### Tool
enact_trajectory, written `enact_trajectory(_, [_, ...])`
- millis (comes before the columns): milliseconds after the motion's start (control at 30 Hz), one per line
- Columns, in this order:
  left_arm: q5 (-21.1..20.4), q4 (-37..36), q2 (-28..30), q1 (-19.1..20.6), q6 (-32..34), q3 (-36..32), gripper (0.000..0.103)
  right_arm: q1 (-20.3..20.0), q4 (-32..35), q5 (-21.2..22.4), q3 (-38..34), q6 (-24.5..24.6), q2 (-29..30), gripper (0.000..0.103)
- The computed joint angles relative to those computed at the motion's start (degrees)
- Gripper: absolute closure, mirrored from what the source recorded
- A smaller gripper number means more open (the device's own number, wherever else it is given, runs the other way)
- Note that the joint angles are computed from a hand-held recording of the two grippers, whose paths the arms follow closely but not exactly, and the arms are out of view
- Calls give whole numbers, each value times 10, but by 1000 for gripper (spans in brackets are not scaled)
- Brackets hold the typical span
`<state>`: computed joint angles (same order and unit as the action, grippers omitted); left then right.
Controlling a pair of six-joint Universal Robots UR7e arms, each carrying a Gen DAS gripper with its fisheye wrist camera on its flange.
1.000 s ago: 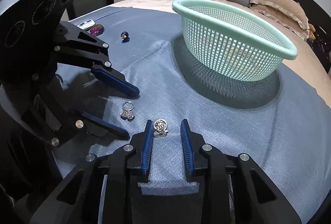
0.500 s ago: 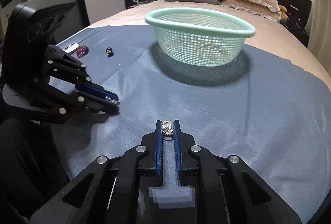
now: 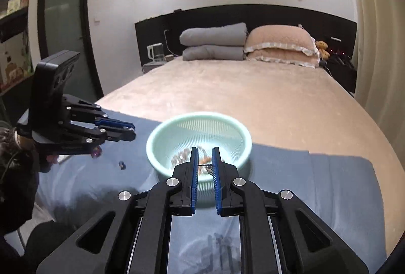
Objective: Organize jewelry
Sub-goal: 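Carry both charms over the green basket and open both tools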
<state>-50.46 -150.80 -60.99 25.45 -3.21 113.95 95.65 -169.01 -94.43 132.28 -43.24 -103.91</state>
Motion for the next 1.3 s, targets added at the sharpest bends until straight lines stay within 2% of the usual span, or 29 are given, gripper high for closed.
enact_trajectory(67, [9,-4,6,-3,13,-21,93,20,2,3,-28,-3,22,93])
enact_trajectory(200, [22,-5,17,2,27,-49,93,53,-15,-31,-71,-5,87,93])
enact_trajectory(333, [12,-4,37,26,17,-56,93,45,-23,-57,-93,2,143,93])
enact_trajectory(467, [-5,-24,64,54,9,-51,93,13,-22,-51,-100,16,187,93])
enact_trajectory(567, [-20,-21,87,72,14,-59,93,-1,-29,-64,-103,19,215,93])
enact_trajectory(833, [-42,-19,106,95,10,-65,93,-29,-38,-65,-99,31,241,93])
enact_trajectory(1067, [-27,-19,97,85,1,-49,92,-30,-43,-68,-100,52,237,90])
enact_trajectory(1167, [-10,-36,94,78,6,-43,92,-19,-48,-91,-101,58,236,90])
enact_trajectory(1233, [-9,-39,88,73,-2,-39,85,-18,-46,-92,-101,67,230,89])
enact_trajectory(1300, [1,-46,84,67,-8,-33,68,-14,-50,-94,-99,74,224,88])
